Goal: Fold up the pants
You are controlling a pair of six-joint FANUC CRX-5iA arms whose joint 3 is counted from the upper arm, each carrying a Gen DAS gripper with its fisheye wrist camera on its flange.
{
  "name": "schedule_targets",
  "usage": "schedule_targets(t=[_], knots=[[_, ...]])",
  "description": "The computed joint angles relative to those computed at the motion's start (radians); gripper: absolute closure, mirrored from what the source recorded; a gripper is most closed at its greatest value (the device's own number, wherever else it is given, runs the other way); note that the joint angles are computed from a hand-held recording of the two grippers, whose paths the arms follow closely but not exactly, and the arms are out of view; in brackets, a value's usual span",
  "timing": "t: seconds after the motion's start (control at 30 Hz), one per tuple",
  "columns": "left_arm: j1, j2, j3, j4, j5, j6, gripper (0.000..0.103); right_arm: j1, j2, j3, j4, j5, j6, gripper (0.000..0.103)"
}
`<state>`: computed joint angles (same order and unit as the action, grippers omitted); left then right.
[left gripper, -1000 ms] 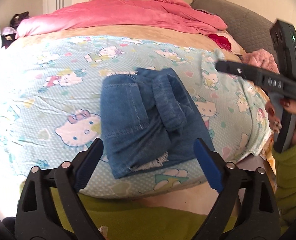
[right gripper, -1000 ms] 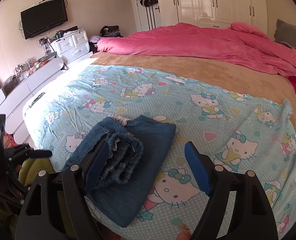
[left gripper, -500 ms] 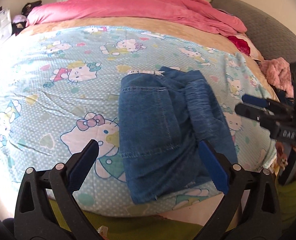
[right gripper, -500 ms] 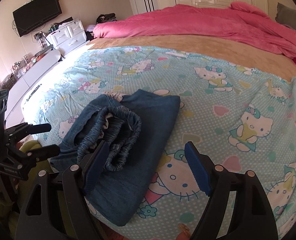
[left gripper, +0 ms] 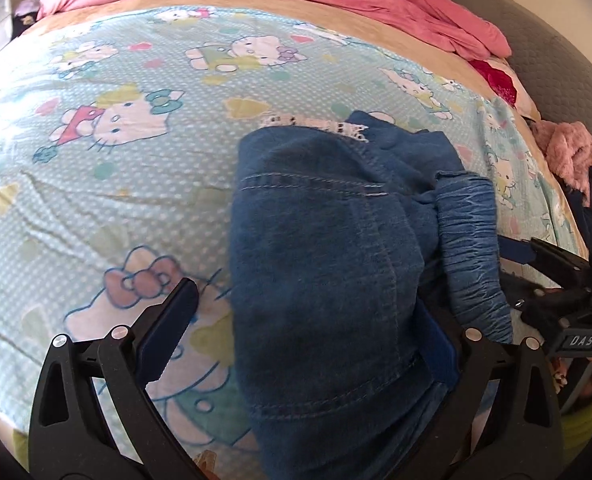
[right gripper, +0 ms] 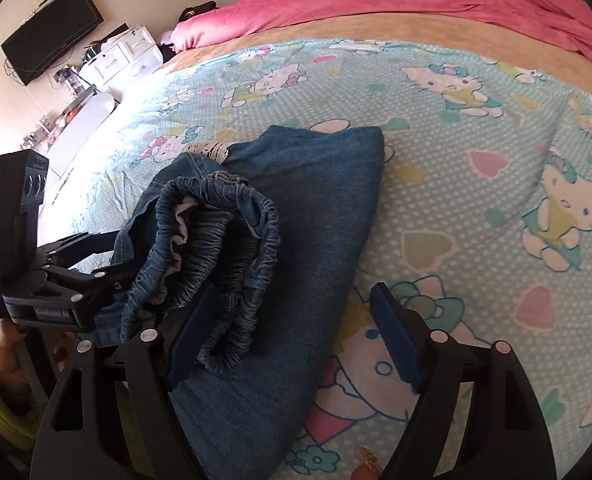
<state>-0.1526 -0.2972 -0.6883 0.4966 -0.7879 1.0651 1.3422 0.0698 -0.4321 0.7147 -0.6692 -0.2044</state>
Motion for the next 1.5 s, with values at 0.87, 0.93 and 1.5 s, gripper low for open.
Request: schedule_targets(t=[0.87, 0.93, 1.5], knots=[[-0.054, -0.001, 0.080, 0.045, 0.117, -0.035, 0.081, -0.086, 0.030, 0.081, 0.266, 0.027, 0.086, 0.081], [-0.062, 0.030, 0.118, 0.020, 0.131, -0.013, 0.081, -0.105, 0.042, 0.100, 0.255, 0.029, 0.111, 0.081], [-0.060, 0.191, 0.200, -0.120, 0.155, 0.104, 0.052, -0.162, 0.132, 0.175, 0.085, -0.104, 0.189, 0.033]])
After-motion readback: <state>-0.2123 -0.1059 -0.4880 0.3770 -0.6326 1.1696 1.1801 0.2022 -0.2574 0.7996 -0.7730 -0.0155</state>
